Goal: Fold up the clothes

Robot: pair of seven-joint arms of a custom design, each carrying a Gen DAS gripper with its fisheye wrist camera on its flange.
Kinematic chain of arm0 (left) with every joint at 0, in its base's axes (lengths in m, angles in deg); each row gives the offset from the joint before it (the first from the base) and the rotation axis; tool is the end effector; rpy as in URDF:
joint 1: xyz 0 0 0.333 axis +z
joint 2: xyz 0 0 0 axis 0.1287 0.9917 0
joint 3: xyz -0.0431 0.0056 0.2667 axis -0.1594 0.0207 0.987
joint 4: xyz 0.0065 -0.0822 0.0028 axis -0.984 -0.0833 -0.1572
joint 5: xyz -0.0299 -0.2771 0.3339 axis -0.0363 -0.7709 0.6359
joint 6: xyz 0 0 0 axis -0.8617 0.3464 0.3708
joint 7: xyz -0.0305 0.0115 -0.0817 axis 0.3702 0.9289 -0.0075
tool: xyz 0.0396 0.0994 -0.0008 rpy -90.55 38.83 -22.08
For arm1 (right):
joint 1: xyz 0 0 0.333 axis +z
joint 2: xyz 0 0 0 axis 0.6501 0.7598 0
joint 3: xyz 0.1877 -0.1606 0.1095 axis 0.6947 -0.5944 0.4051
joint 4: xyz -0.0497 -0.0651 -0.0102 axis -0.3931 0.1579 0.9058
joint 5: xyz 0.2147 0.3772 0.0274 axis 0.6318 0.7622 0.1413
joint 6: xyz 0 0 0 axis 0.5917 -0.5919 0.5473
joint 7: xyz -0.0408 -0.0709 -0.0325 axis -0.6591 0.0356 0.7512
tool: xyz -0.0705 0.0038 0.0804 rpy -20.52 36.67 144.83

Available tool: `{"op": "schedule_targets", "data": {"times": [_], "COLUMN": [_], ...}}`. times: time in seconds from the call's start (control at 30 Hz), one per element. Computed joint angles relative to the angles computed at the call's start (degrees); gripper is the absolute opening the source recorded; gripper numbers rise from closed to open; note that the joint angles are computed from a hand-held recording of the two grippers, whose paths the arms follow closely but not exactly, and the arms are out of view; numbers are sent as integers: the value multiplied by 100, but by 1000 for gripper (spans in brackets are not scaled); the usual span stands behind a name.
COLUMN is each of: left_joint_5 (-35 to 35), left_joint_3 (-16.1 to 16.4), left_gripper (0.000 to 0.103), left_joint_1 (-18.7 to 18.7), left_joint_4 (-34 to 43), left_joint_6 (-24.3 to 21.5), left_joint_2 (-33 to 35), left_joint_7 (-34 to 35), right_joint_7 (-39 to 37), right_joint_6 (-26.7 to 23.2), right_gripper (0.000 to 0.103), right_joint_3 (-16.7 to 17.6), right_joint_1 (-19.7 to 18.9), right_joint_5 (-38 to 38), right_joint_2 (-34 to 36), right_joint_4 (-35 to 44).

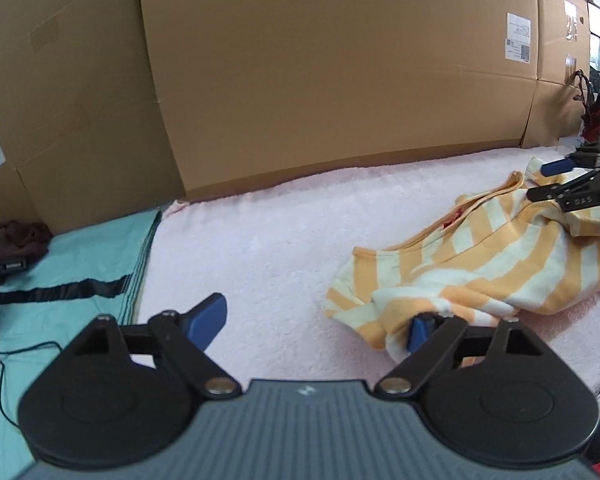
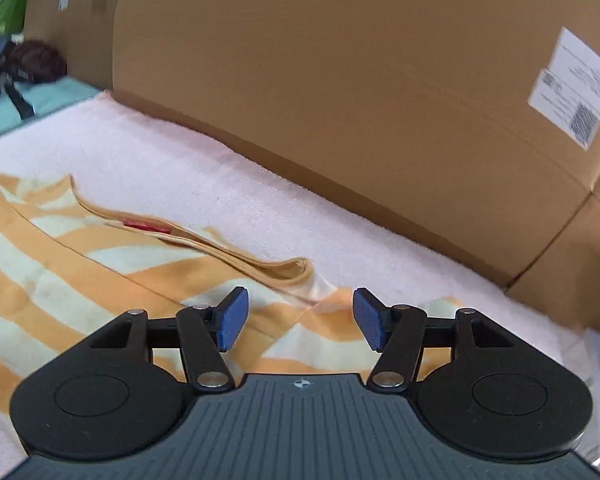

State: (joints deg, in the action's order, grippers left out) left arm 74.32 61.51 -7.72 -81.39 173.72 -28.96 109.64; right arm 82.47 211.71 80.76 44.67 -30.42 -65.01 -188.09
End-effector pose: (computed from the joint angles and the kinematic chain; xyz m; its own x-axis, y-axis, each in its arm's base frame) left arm 0.3985 -0.2518 0.5986 0.1709 -0.9801 -0.1009 -0.6176 -0.0268 -0.7860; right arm 0.6563 0.0352 0.5645 0.7732 -0.5475 0.3200 -0.1410 -0.6404 -0.7550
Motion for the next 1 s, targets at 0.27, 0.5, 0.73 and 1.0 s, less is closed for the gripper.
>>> {"op": "schedule_targets", "data": {"times": [0.27,0.5,0.73,1.0], "left_joint_5": [-272,-450,-1462,-2259], "left_joint_3": [112,452,889,603], "left_gripper": [102,102,102,100], "left_joint_1": [-171,3,-325,-106], "left_joint_4": [-792,-531,637,1201], "left_joint_6": [221,1287,2081,1883], "left_joint_2": [-1129,-315,1658,2528], "left_joint_7": [325,293,1602,1818], "right_joint_7": [366,627,30,-94], "right_joint_6": [-746,-3183,-3420,-2586], "right_gripper": [4,4,14,56], "right_joint_3": [-9,-674,-998,-1111], "right_joint_1": [-270,-1172,-1712,-1415], "right_joint_5": [861,2034,92,1509], "right_joint_2": [160,95,-656,-975], "right_joint_4": [365,923,205,-140]}}
